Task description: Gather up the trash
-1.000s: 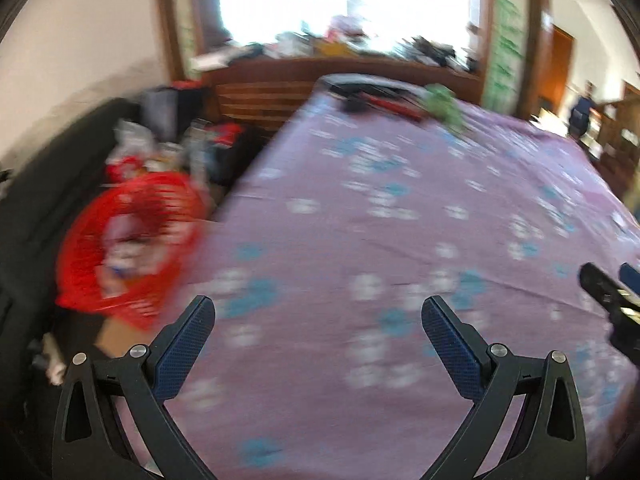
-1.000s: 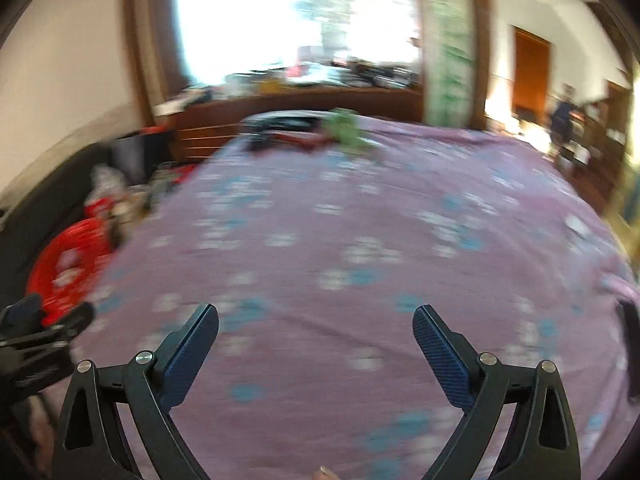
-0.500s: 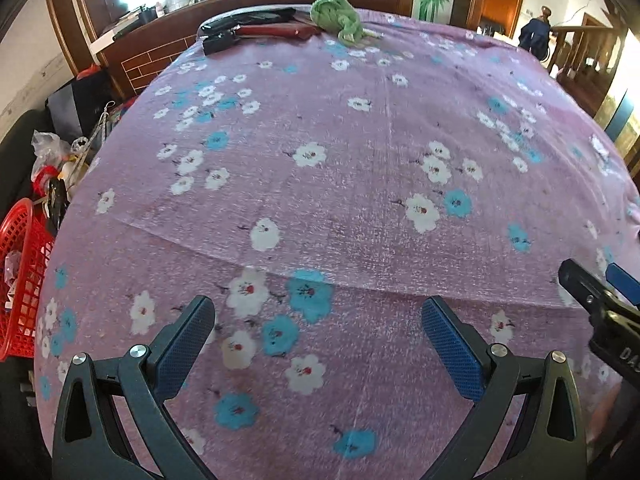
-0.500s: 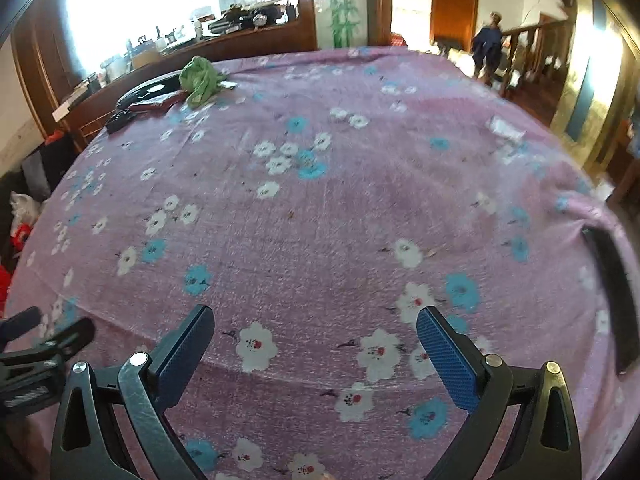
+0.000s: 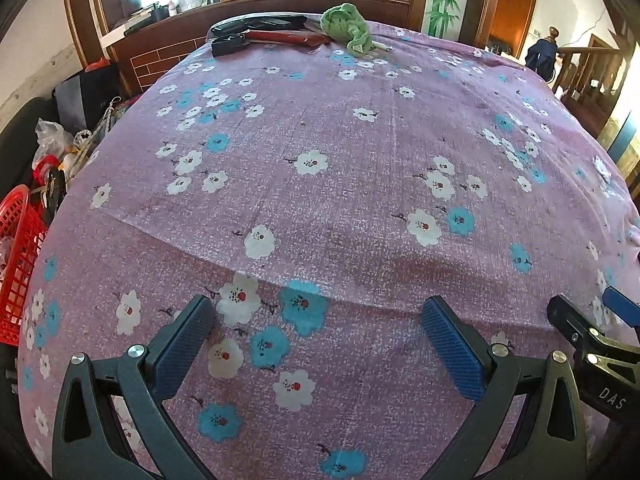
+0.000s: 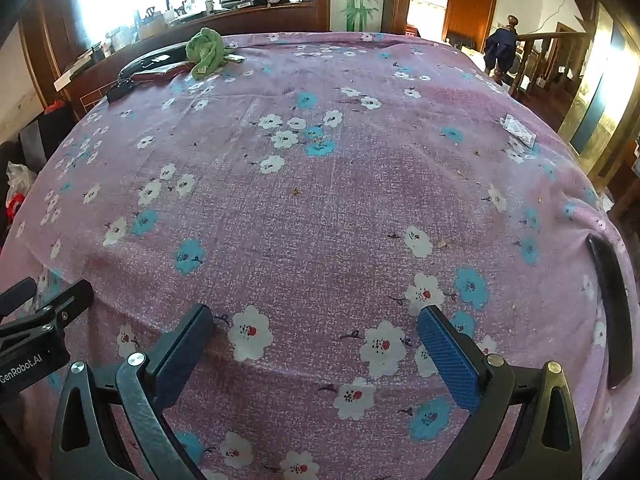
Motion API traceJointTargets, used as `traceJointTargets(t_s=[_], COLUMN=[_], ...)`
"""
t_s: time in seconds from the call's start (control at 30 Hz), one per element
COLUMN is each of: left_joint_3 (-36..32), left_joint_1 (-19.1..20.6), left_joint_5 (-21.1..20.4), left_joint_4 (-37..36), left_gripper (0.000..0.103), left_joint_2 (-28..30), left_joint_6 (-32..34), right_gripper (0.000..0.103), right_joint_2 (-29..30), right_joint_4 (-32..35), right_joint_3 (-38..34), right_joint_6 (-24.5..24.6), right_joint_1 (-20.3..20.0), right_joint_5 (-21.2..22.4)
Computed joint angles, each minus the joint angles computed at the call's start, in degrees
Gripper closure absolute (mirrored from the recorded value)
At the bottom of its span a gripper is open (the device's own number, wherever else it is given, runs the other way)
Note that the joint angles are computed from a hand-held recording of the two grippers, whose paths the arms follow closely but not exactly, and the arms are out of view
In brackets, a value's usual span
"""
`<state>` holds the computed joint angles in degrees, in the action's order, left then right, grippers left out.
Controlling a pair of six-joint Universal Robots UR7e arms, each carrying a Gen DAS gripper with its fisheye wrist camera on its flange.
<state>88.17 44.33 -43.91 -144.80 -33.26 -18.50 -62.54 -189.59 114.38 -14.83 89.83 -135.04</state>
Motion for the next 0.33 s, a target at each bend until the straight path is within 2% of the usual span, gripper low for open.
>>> traceJointTargets(t_s=[0.33], left_joint_3=[-0.1], left_joint_1=[0.0], left_joint_5=[0.0], left_joint_4=[0.1], left_gripper=[0.0], left_joint_2=[0.1], left_joint_6=[0.0], right_gripper=[0.0], right_joint_2=[0.0], right_joint_4=[0.0], right_joint_3=[0.0], right_joint_6=[0.0], right_joint_1=[0.0], right_joint_5=[0.0])
